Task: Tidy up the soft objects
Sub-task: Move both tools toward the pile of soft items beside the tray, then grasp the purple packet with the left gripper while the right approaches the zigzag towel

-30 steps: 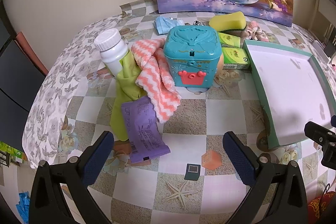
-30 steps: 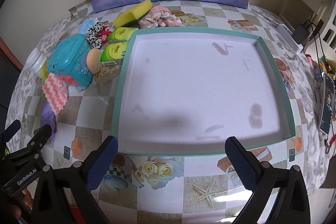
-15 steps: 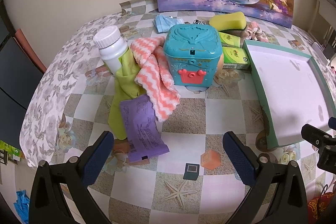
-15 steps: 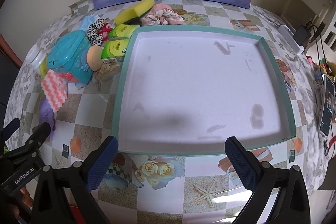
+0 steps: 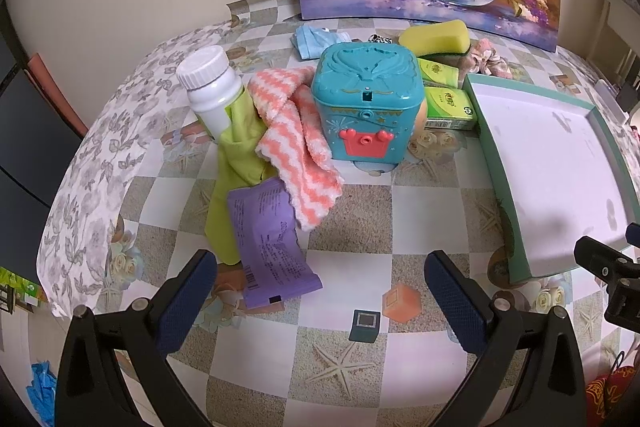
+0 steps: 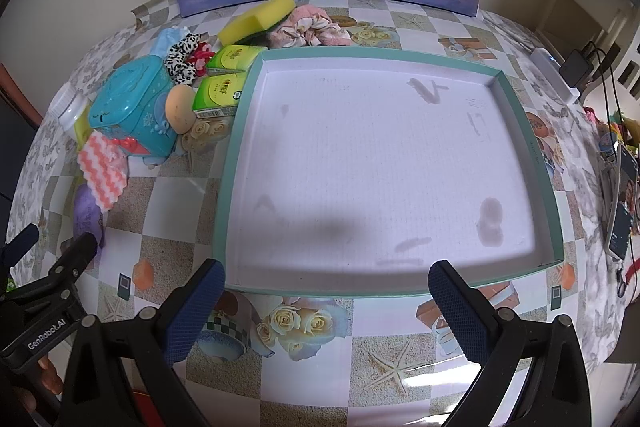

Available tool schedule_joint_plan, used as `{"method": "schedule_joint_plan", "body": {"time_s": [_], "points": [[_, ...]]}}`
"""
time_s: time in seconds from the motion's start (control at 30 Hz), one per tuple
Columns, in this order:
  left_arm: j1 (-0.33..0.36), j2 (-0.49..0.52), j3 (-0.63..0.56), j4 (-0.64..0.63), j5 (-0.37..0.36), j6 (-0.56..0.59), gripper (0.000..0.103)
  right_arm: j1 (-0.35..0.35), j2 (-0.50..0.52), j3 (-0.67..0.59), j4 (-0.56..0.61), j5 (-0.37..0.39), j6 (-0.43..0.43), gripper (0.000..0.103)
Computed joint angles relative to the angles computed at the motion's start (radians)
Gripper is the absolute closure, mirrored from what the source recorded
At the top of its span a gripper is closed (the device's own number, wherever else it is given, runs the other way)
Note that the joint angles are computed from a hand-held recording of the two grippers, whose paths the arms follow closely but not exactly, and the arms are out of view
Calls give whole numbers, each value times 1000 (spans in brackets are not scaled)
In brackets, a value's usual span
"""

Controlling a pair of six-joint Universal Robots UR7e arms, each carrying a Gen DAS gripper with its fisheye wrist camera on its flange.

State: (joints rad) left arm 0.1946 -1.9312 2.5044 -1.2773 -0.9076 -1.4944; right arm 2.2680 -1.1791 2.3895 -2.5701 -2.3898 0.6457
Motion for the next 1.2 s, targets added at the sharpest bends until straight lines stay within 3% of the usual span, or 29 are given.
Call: {"method": "schedule_joint_plan", "body": {"time_s": [0.87, 1.03, 1.1, 1.2], "points": [[39, -42, 7, -31, -13, 7, 0, 7, 23, -9, 1, -9, -15, 0], [66, -140, 2, 36, -3, -66, 0, 20, 38, 3, -151, 19, -105, 0], [72, -158, -12, 138, 7, -135, 0, 29, 58, 6, -265, 58, -182, 0], [84, -194, -15, 220, 13, -174, 0, 35, 102, -15, -328, 110, -248, 0]]}}
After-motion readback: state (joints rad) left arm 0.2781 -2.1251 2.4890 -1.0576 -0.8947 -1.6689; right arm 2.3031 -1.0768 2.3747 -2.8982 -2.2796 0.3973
